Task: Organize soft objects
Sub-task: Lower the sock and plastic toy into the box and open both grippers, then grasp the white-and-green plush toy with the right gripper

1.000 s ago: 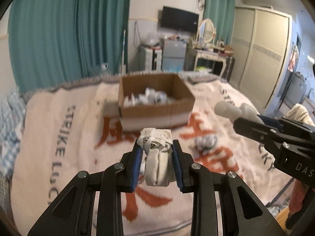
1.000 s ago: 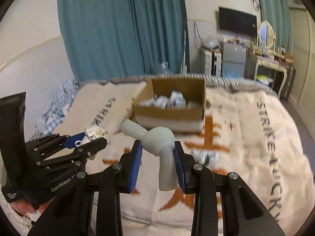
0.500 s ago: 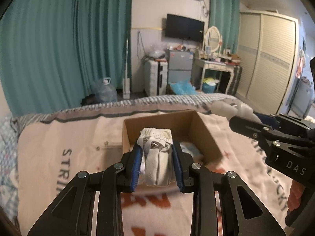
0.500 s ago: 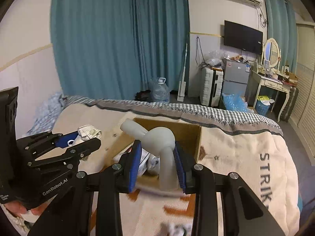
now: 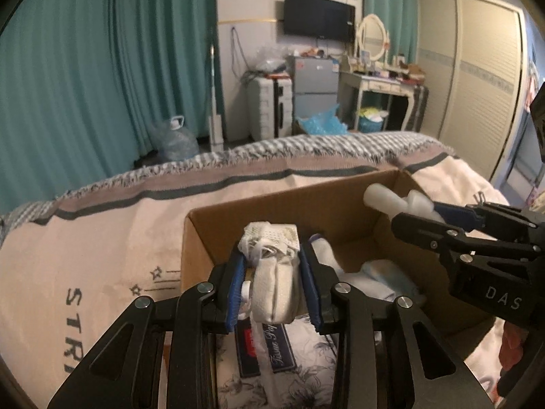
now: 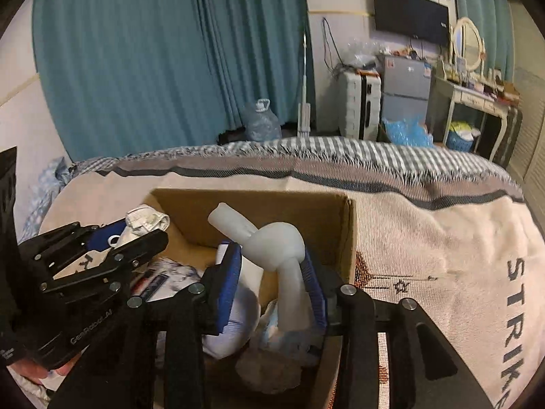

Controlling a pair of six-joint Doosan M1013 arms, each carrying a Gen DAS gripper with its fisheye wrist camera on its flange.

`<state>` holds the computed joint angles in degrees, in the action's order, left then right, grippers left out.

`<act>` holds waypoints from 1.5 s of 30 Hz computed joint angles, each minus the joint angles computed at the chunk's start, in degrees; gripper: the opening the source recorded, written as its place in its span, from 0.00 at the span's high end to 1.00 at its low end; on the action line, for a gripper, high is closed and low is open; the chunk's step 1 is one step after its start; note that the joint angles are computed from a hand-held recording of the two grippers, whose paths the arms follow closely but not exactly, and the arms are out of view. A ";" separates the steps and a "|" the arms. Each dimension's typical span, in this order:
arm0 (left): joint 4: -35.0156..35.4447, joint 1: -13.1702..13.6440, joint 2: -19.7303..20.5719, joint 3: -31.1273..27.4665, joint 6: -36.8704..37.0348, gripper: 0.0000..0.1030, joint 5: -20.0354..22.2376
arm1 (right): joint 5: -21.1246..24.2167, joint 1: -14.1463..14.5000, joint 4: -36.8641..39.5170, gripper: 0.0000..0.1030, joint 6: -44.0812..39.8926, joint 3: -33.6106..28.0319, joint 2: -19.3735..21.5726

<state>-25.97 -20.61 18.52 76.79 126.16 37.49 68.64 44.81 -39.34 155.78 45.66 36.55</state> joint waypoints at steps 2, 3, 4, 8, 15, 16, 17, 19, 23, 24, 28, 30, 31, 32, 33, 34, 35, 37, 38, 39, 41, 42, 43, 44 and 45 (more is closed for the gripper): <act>2.35 -0.10 0.48 -1.21 -2.15 0.58 3.30 | -0.06 0.25 -1.12 0.46 1.11 0.75 -0.49; 3.83 -0.21 0.20 -1.08 -4.54 0.52 3.41 | 0.75 0.51 -1.51 0.44 1.07 0.55 -0.60; 4.50 -0.23 -0.28 -0.61 -5.69 0.43 2.82 | 1.22 0.72 -1.75 0.44 1.00 0.44 -0.72; 5.60 -0.11 -4.03 1.81 -7.20 0.42 0.71 | 4.35 2.79 -3.92 0.44 -0.12 -1.32 -1.89; -3.03 2.41 -13.82 6.62 -1.04 0.33 -2.49 | 14.15 8.91 -10.52 0.37 -3.74 -10.62 -1.56; -4.22 2.86 -15.06 7.17 -0.39 0.23 -2.84 | 14.86 9.72 -11.18 0.37 -3.89 -11.39 -1.61; -5.53 3.32 -16.51 7.88 0.42 0.19 -3.57 | 15.83 10.78 -12.22 0.36 -3.94 -12.30 -1.65; -8.89 4.31 -19.33 9.26 3.16 0.17 -4.24 | 18.29 12.82 -14.46 0.29 -4.21 -14.22 -1.48; -12.24 6.20 -23.62 11.28 5.81 0.11 -4.02 | 22.37 16.50 -18.00 0.11 -5.35 -17.25 -1.00; -12.35 6.40 -24.38 11.78 5.92 0.11 -4.28 | 23.08 17.37 -19.16 0.05 -5.50 -17.58 -0.92; -11.78 7.11 -26.22 13.06 4.47 0.10 -2.00 | 25.50 19.55 -21.10 0.00 -5.02 -17.96 -0.57; -12.46 7.20 -26.95 14.49 4.57 0.10 -2.18 | 25.92 20.17 -20.47 0.00 -3.20 -16.19 -1.15; -12.35 7.12 -27.20 15.23 4.60 0.10 -2.61 | 25.95 20.30 -20.11 0.00 -2.16 -15.34 -1.41; -11.83 6.92 -27.43 16.06 4.58 0.10 -3.20 | 25.71 20.42 -19.27 0.00 -0.60 -13.48 -2.10; -11.35 6.76 -27.75 17.03 4.93 0.10 -3.71 | 25.44 20.40 -18.56 0.00 0.60 -11.96 -2.61; -10.37 6.45 -27.90 18.00 4.80 0.10 -4.42 | 25.13 20.32 -17.89 0.00 1.62 -10.41 -3.15; -9.45 6.26 -28.05 18.88 4.56 0.11 -4.91 | 24.94 20.18 -16.82 0.00 2.93 -8.62 -3.62; -8.24 5.94 -27.82 20.36 4.67 0.11 -5.54 | 24.65 19.56 -14.68 0.00 4.66 -6.40 -4.01; -7.29 5.75 -27.37 20.84 3.95 0.10 -5.39 | 24.09 19.05 -12.90 0.00 6.04 -4.33 -4.48; -6.55 5.68 -27.08 21.37 3.27 0.10 -4.99 | 23.79 18.57 -11.39 0.00 6.81 -3.07 -4.65; -5.52 5.61 -25.92 21.89 1.96 0.10 -4.29 | 23.20 17.75 -9.51 0.00 7.99 -0.91 -4.84; -4.54 5.42 -25.05 22.04 0.81 0.10 -3.91 | 22.62 17.31 -8.56 0.00 8.62 0.45 -4.98; -3.49 5.26 -24.35 22.11 -0.31 0.10 -3.73 | 22.07 16.83 -7.62 0.00 9.09 1.57 -5.05; -1.91 5.05 -23.47 22.03 -1.88 0.11 -3.39 | 21.71 16.29 -6.43 0.00 9.75 2.69 -5.07; -0.05 4.85 -22.40 21.82 -3.65 0.11 -2.76 | 21.24 15.77 -5.23 0.00 10.53 3.84 -5.16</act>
<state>-26.03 -15.76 -3.88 98.62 122.51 34.73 89.89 60.57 -44.57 166.31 49.50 31.39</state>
